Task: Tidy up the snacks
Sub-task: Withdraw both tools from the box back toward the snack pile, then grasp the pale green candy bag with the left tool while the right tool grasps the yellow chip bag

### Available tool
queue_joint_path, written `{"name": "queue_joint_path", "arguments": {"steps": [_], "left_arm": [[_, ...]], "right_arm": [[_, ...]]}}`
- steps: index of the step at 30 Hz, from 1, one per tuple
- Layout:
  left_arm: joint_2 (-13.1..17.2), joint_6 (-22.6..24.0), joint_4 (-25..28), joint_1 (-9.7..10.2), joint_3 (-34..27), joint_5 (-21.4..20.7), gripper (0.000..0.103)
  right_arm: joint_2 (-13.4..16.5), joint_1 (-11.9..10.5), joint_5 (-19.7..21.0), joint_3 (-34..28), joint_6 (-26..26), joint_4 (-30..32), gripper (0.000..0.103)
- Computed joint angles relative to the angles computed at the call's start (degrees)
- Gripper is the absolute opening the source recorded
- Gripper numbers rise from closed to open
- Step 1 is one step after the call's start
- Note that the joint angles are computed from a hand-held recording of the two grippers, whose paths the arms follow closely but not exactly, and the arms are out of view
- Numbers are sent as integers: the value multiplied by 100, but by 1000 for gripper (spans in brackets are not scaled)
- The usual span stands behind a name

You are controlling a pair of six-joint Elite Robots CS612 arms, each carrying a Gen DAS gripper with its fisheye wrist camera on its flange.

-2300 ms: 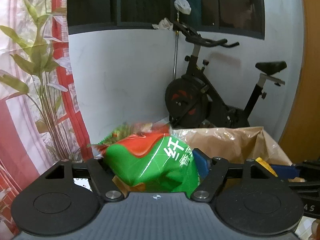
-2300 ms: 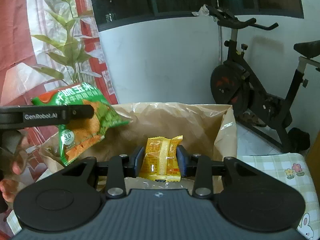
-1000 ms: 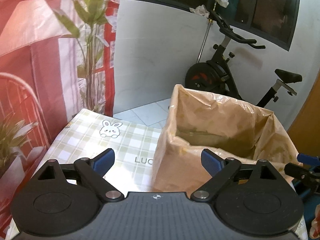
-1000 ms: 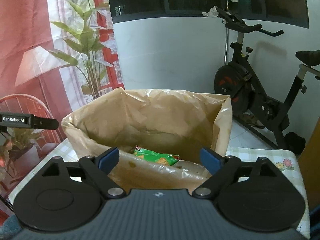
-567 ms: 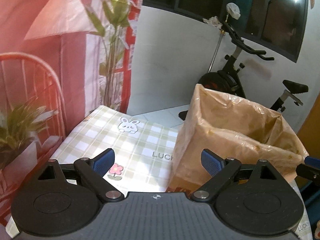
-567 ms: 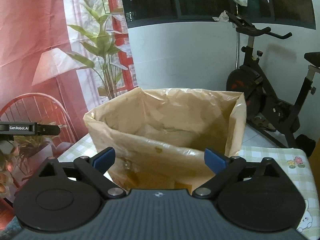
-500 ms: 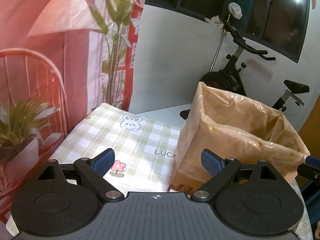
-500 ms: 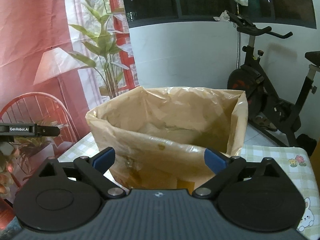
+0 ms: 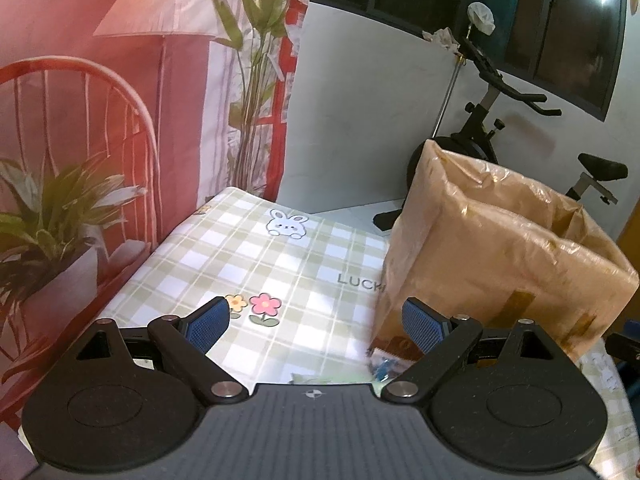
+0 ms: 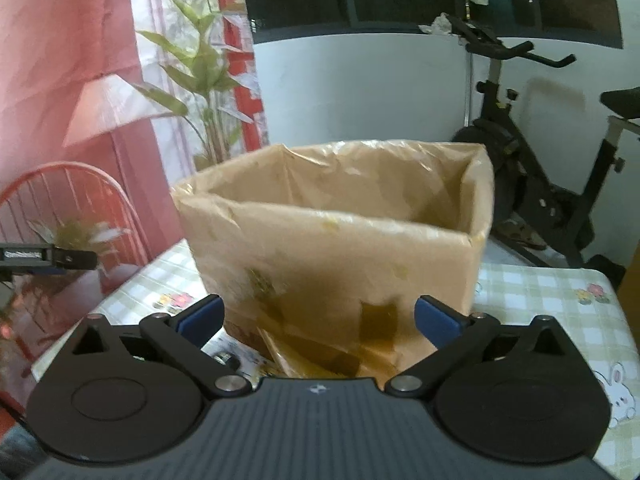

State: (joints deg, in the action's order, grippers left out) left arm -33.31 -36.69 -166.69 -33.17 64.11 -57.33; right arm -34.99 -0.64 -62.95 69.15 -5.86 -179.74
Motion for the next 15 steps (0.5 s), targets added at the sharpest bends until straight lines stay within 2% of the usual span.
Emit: {"name": "queue_joint_path", "arguments": {"steps": [3,8,15], "left_arm": [[-5,87,-157,-10,111,31,94],[12,289,-633,-14,276,-173,94],[133,550,-467,-22,161,-725,94]], "right_arm": [[-7,8,-98,93,19,23,103],[-1,11,-145,227,146,-41,103],[15,74,-416,445,116,-222,103]]}}
